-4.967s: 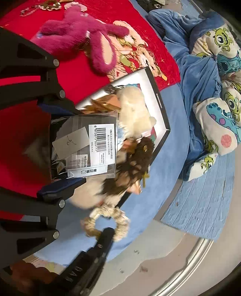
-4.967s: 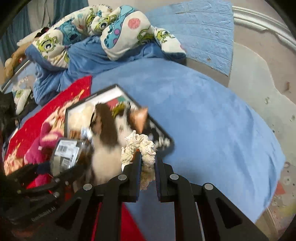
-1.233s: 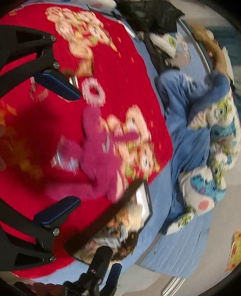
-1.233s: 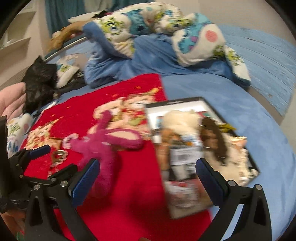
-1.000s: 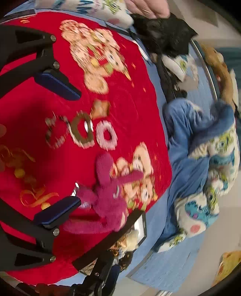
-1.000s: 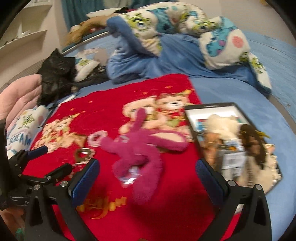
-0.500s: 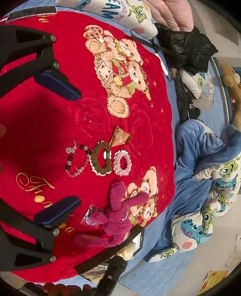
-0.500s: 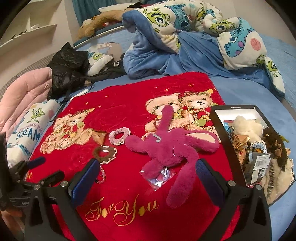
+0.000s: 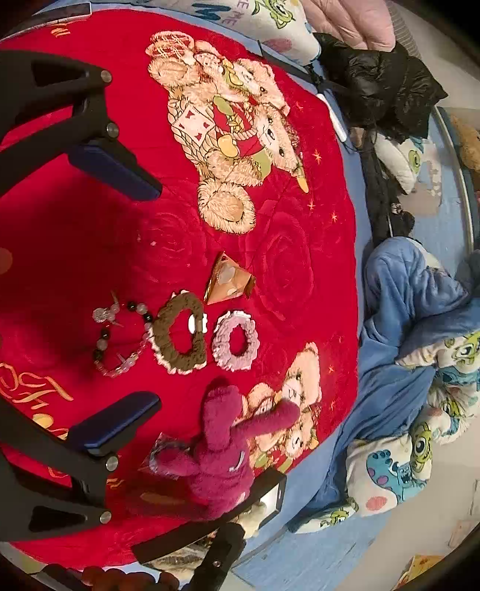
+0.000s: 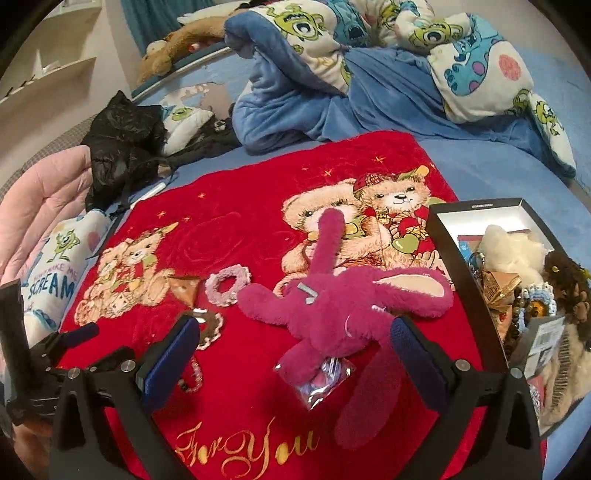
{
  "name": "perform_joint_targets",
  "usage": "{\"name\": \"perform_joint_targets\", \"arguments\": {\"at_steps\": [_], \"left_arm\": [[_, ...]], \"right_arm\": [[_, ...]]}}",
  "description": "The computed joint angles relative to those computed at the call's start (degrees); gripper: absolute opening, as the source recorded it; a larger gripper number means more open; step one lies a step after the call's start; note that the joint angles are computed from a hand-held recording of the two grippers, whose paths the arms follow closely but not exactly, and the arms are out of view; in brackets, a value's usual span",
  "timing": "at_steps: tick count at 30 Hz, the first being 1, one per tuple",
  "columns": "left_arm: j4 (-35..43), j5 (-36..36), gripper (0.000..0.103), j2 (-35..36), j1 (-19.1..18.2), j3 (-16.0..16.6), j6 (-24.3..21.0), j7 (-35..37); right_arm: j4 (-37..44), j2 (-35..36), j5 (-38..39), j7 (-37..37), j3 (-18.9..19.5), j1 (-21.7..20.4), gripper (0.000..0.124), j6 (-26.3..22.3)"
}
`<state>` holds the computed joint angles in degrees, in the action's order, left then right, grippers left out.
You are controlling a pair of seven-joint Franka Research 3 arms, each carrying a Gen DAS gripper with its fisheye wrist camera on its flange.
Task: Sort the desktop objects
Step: 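Move both tools back over the red blanket toward the remaining items, then grasp the brown knitted scrunchie with the left tool while the right tool grasps the pink plush bear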
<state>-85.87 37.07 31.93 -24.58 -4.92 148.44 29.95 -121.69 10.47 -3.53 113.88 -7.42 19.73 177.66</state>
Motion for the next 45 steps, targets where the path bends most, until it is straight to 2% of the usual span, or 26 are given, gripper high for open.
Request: {"name": "perform_joint_targets", "arguments": {"at_steps": [2, 9, 17, 21, 27, 30, 33, 34, 35, 38, 43, 45], "left_arm": [[1.7, -1.1, 0.103, 1.5, 0.6, -0.4, -0.4, 1.2], [7.9, -5.8, 0.103, 7.0, 1.7, -1.1, -1.7, 6.1], [19.2, -11.3, 0.103, 15.8, 2.0, -1.0, -6.2, 12.4], [21.7, -12.8, 0.103, 18.1, 1.6, -0.3, -7.9, 12.7], [22.8, -15.0, 0.103, 19.8, 2.5, -0.5, -8.2, 13.4], [23.8, -14.4, 0.103, 20.7, 1.8, 0.4, -8.3, 13.4], [25.4, -13.8, 0.103, 21.9, 1.2, 1.1, -8.7, 12.9], [25.8, -13.9, 0.103, 22.2, 1.1, 1.2, -8.9, 12.4], [26.5, -13.9, 0.103, 22.6, 1.0, 1.2, -9.2, 12.4], [26.9, -13.0, 0.103, 23.1, 0.5, 1.8, -8.8, 12.0], [25.6, -12.2, 0.103, 22.7, 0.5, 2.2, -6.6, 10.7], [25.5, -11.9, 0.103, 22.8, 0.4, 2.5, -6.2, 10.1]], "right_arm": [[1.2, 1.1, 2.1, -2.0, 1.7, -1.7, 0.103, -1.0], [5.5, 4.8, 5.5, -5.4, 2.9, -3.5, 0.103, -4.5], [13.3, 10.8, 6.3, -5.8, 1.9, -3.6, 0.103, -10.6], [17.1, 13.7, 6.3, -6.0, 2.1, -3.7, 0.103, -13.5], [19.7, 15.9, 2.0, -2.5, -0.9, -1.2, 0.103, -17.2], [21.5, 17.6, 3.6, -2.3, 0.8, -3.2, 0.103, -20.6], [21.5, 18.8, 11.6, -5.7, 6.0, -8.4, 0.103, -19.8], [21.3, 19.1, 13.2, -6.0, 6.5, -8.9, 0.103, -18.7], [21.0, 19.2, 13.1, -5.9, 5.7, -8.2, 0.103, -17.6], [21.6, 19.6, 10.3, -4.4, 2.9, -5.3, 0.103, -18.4], [19.8, 19.4, 9.0, -1.2, 1.1, -3.5, 0.103, -15.3], [18.7, 19.2, 5.9, 1.9, -1.9, -0.4, 0.103, -14.3]]}}
